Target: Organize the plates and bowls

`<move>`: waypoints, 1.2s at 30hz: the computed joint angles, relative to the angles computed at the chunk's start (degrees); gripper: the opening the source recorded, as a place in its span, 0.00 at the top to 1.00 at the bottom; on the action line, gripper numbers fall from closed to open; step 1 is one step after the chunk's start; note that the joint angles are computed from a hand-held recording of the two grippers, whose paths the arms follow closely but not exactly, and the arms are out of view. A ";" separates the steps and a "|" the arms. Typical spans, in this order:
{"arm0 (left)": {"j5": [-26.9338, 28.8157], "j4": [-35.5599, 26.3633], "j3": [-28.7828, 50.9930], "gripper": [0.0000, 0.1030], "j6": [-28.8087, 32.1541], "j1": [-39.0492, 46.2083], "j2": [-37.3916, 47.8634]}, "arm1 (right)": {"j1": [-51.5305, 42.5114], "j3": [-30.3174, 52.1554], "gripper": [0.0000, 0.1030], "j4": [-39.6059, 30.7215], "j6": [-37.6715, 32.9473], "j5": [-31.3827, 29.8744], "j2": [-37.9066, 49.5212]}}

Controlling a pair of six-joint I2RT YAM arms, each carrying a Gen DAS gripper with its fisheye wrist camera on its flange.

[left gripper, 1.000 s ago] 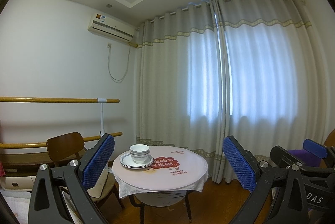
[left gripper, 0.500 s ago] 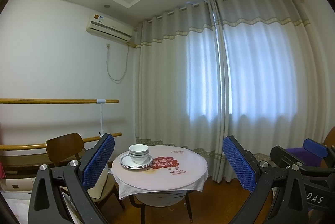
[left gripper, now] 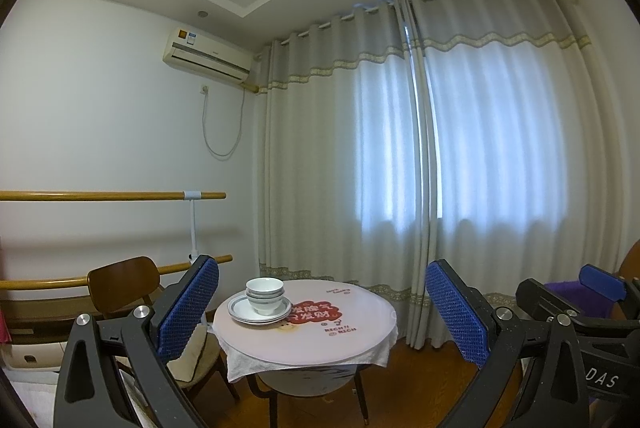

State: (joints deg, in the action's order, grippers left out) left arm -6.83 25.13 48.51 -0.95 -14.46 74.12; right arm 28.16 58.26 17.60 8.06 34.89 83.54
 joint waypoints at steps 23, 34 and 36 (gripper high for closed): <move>0.81 0.60 -0.57 0.01 0.48 0.46 -0.55 | 0.53 -0.41 0.00 0.72 0.16 0.63 0.19; 0.79 0.87 -0.64 0.01 0.48 0.44 -0.35 | 0.47 -0.54 0.00 0.64 0.24 0.65 0.02; 0.84 0.82 -0.55 0.01 0.49 0.47 -0.26 | 0.65 -0.61 0.00 0.79 0.30 0.86 0.12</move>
